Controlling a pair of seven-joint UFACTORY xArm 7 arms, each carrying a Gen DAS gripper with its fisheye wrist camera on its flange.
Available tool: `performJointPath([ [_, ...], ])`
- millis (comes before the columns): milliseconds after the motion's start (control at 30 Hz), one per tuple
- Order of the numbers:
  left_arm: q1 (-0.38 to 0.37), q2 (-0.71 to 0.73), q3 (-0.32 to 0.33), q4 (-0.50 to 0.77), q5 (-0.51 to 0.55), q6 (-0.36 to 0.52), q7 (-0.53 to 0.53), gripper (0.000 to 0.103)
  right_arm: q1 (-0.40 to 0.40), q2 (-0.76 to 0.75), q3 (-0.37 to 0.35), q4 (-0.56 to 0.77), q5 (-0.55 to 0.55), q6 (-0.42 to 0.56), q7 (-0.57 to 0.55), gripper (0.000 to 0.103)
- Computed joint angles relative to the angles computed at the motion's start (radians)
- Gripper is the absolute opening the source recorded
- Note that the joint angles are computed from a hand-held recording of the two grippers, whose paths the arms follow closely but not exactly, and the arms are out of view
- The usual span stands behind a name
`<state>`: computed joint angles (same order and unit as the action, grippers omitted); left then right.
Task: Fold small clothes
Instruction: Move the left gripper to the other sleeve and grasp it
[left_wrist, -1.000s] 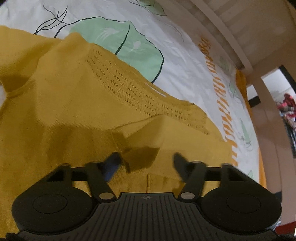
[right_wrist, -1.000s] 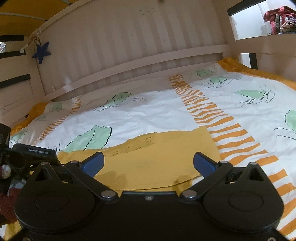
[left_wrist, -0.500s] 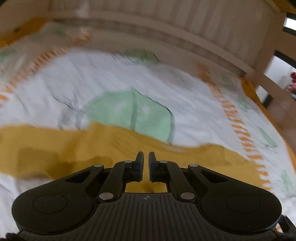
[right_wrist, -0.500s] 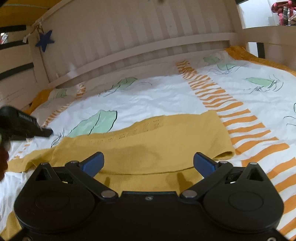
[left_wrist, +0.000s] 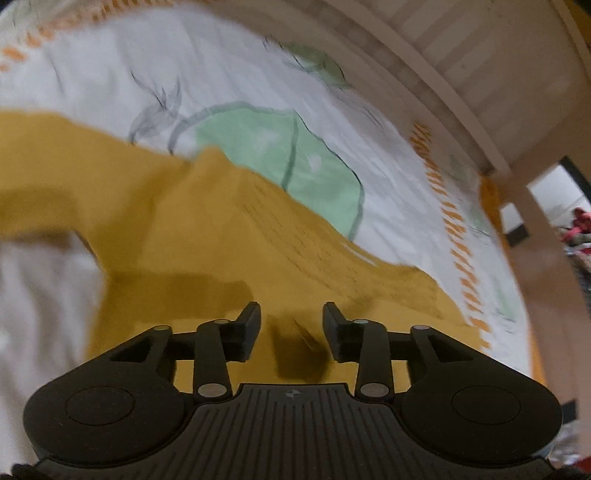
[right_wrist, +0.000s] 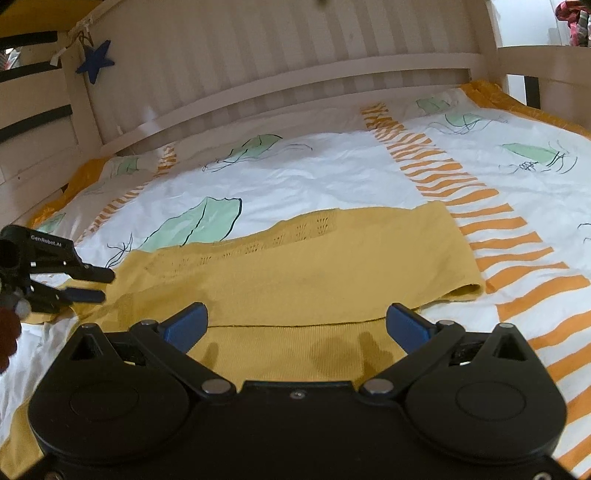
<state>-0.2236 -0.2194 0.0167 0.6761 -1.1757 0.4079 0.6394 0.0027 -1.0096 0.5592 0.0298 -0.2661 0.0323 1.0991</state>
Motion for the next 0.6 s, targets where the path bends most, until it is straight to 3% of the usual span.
performJointPath([
  [200,-0.011,-0.004,0.003,-0.004,-0.097,0.052,0.083,0.053,0.003,0.004,-0.002,0.001,0.0,-0.003,-0.001,0.103],
  [367,-0.004,0.025,-0.025,0.004,-0.022,0.08,0.025,0.053,0.002,0.007,-0.002,-0.001,0.002,-0.013,-0.001,0.103],
  [600,-0.021,0.056,-0.05,0.01,-0.078,0.047,0.062,0.047,0.004,0.025,-0.005,0.002,0.007,-0.025,-0.011,0.103],
])
